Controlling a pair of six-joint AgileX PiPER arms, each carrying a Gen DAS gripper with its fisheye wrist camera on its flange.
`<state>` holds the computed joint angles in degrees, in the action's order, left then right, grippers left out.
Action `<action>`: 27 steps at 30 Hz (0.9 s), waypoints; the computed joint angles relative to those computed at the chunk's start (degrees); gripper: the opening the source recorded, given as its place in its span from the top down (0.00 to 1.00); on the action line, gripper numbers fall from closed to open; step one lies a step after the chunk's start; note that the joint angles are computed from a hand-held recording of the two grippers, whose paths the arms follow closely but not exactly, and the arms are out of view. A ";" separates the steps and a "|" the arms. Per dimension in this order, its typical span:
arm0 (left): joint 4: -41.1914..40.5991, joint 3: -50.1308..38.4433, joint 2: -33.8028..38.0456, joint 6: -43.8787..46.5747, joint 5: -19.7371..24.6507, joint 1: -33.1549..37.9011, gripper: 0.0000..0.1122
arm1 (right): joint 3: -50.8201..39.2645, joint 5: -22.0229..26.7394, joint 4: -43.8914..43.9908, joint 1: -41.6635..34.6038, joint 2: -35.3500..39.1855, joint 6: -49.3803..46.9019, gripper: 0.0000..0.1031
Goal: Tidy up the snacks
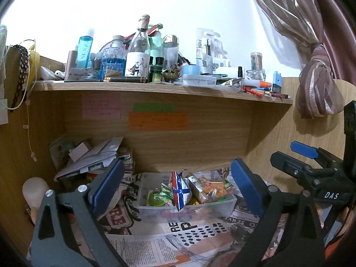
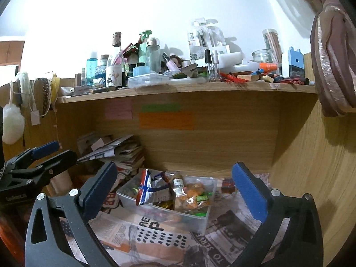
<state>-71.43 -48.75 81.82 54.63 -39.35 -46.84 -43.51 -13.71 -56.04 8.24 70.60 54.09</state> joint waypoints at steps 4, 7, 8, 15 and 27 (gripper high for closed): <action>-0.15 0.12 0.14 -0.31 -0.19 -0.15 0.12 | 0.16 0.72 1.45 0.68 -0.21 -1.46 0.00; 0.12 0.38 0.16 -0.73 -0.20 -0.09 0.11 | 0.19 0.80 1.42 0.89 -0.15 -1.52 0.00; 0.21 0.41 0.11 -0.78 -0.18 -0.05 0.11 | 0.27 0.65 1.58 0.79 -0.09 -1.76 0.00; 0.26 0.40 0.58 -1.14 -0.07 0.10 0.09 | 0.23 1.32 3.94 1.65 0.06 -3.73 0.00; 0.25 0.28 0.92 -1.15 0.04 0.10 0.08 | 0.15 1.74 5.51 2.09 0.07 -5.29 0.00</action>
<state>-71.19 -48.48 82.74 53.48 -39.30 -46.74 -43.36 -11.97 -50.53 10.33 70.67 48.79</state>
